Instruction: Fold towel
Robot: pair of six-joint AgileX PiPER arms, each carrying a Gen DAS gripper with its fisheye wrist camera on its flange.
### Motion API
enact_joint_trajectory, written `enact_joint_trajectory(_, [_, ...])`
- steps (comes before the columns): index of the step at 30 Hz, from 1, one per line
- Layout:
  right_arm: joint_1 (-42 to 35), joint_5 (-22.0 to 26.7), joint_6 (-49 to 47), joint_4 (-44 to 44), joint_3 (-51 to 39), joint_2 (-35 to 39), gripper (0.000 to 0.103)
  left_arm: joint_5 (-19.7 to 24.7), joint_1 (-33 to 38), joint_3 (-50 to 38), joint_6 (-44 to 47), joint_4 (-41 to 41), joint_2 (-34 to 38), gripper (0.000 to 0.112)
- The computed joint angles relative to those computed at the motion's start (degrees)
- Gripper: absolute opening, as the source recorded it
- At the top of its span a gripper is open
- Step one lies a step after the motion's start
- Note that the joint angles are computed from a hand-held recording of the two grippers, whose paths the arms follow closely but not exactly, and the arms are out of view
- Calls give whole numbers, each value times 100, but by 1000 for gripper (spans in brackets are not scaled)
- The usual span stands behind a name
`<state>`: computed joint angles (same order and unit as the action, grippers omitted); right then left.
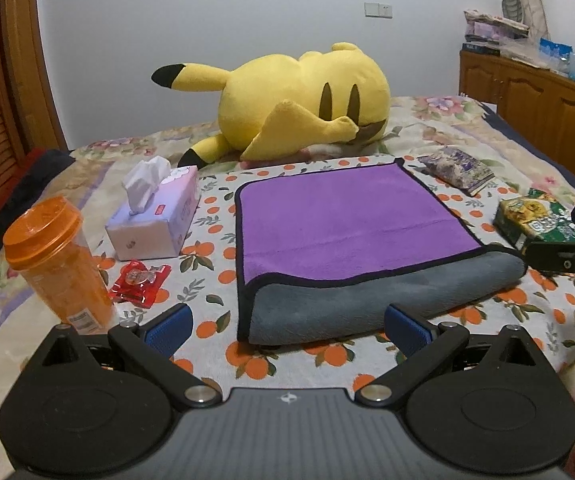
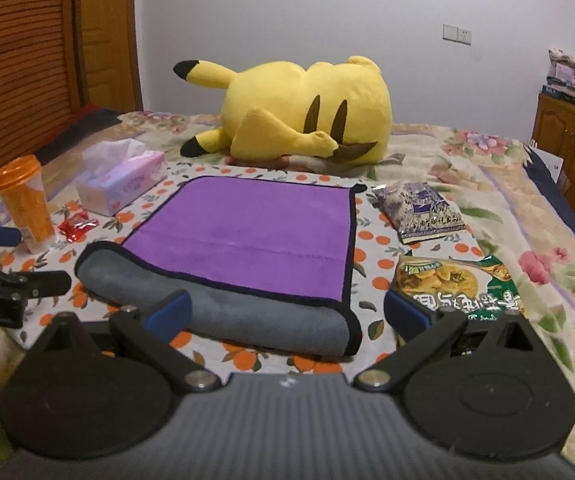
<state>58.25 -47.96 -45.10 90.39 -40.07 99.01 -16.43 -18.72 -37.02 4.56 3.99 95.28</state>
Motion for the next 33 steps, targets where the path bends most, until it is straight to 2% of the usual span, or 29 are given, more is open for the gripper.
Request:
enact_joint_trajectory(2, [-166, 170, 8, -84, 4, 14, 92, 10, 29, -107, 21, -8, 111, 103])
enact_joint_trajectory(11, [-706, 666, 38, -394, -77, 198, 89, 236, 251, -679, -946, 956, 561, 96])
enact_joint_trajectory(19, [-1167, 1155, 195, -746, -74, 313, 84, 399, 466, -1176, -2629, 2648, 946, 88])
enact_joint_trajectory(22, [-1320, 1297, 283, -878, -67, 339, 83, 447, 518, -1341, -2987, 2963, 1089, 84])
enact_joint_trajectory(27, [-1567, 1580, 416, -1119, -71, 414, 77, 496, 656, -1632, -4378, 4342, 1324, 77])
enact_joint_trajectory(33, [-1791, 1866, 564, -1366, -84, 512, 72, 507, 727, -1877, -5513, 5573, 1565, 60])
